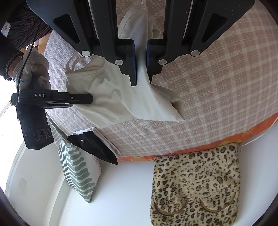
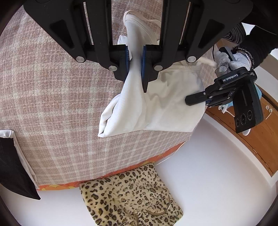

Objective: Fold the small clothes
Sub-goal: 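Close both tools on the folded camisole and lift it, then carry the folded camisole onto the black clothes stack and open both tools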

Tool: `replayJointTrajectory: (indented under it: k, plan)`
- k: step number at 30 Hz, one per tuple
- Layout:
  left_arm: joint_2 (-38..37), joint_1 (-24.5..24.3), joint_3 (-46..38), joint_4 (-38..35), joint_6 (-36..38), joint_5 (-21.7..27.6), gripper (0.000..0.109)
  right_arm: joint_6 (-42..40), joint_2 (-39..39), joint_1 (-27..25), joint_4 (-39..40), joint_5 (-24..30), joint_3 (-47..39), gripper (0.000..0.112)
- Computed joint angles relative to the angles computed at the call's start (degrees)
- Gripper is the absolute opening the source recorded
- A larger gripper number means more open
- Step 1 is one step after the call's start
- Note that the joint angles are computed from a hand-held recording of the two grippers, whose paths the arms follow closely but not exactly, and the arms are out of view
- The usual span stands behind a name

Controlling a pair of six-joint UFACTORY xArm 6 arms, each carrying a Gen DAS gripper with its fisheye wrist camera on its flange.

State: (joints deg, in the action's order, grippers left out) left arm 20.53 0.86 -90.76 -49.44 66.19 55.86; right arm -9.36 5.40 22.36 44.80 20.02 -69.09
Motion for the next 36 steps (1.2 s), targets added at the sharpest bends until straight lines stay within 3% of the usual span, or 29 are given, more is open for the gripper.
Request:
replayJointTrajectory:
  k: [12,23,31,36]
  plan:
    - [1.47,-3.43,-4.79,-1.9,-2.56,1.75,0.007,0.69,-7.22,-3.05,-3.12,-1.51,5.61,0.012]
    - [7.27,-10.76,-15.21,-4.02,-6.26,1.94,0.007,2.81,-16.26,-12.59,-14.08,2.2,9.63,0.012]
    - [16.6,-17.65,-29.38,-3.09,-11.82,1.13,0.007,-4.66,-18.29,-23.11,-12.66,6.23,9.02,0.012]
    - [26.77,-21.89,-45.68,-0.38,-17.62,1.24,0.007,-9.32,-16.07,-29.55,-12.53,8.04,5.65,0.012]
